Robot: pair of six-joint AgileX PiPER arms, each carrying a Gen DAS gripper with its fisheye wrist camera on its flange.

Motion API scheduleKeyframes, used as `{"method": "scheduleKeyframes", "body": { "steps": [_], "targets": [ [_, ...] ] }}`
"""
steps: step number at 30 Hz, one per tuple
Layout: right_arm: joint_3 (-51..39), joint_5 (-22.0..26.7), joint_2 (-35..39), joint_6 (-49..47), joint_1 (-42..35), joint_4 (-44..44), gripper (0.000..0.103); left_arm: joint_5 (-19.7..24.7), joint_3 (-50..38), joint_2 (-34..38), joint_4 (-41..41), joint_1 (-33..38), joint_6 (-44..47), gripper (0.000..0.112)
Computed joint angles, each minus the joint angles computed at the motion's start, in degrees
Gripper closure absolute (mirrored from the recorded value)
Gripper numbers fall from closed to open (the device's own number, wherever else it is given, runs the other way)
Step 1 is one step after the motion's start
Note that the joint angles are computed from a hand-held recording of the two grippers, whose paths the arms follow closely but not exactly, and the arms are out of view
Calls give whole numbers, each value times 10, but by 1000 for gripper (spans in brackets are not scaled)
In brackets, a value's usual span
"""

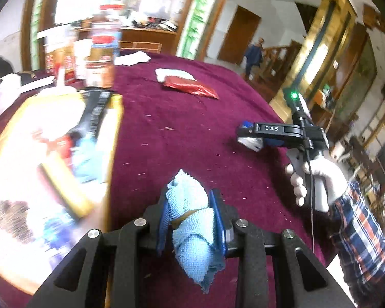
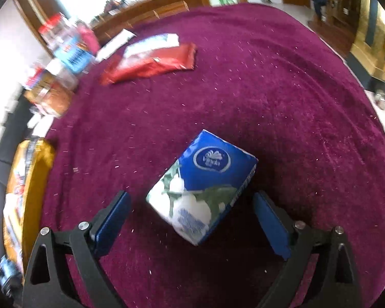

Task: Organize soft objects
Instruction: 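Grasp the light-blue knotted cloth with the left gripper while the right gripper holds the tissue pack, then carry the tissue pack and blue cloth over the tray with both grippers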

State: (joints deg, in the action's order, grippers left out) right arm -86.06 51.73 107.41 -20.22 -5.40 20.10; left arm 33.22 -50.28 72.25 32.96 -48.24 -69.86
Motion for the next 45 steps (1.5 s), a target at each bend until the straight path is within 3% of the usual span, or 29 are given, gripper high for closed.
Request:
{"method": "scheduleKeyframes", "body": {
  "steps": [3, 4, 6, 10, 12, 16, 19, 22, 24, 25, 27, 35, 41, 45],
  "targets": [
    [-22, -14, 13, 104, 51, -117, 18, 29, 55, -78, 21, 6, -38, 81],
    [-16, -27, 10, 132, 65, -157, 30, 40, 70, -100, 25, 10, -45, 81],
    [6, -54, -1, 150, 79, -187, 32, 70, 107, -162, 24, 28, -51, 81],
    [41, -74, -27, 120, 59, -142, 39, 107, 164, -269, -16, 104, -7, 81],
    [56, -76, -47, 97, 45, -110, 39, 107, 184, -312, -68, 181, 61, 81],
    [91, -71, -100, 43, 37, -49, 39, 79, 207, -330, -184, 333, 220, 81],
    [110, -56, -147, 4, 55, -1, 39, 57, 215, -305, -215, 370, 262, 80],
    [128, -43, -187, -14, 91, 23, 39, 46, 216, -272, -188, 360, 231, 78],
    [134, -31, -209, -28, 130, 44, 39, 45, 210, -239, -162, 353, 199, 65],
    [137, -27, -218, -29, 148, 47, 39, 53, 201, -209, -141, 341, 176, 51],
    [138, -18, -224, -35, 180, 63, 38, 71, 194, -192, -82, 313, 120, 43],
    [155, 24, -227, -58, 320, 135, 38, 91, 208, -261, -66, 296, 86, 43],
    [139, 58, -189, -82, 401, 190, 38, 103, 216, -333, -53, 287, 56, 43],
    [109, 41, -143, -35, 455, 128, 38, 96, 220, -355, -69, 301, 75, 42]
  ]
}}
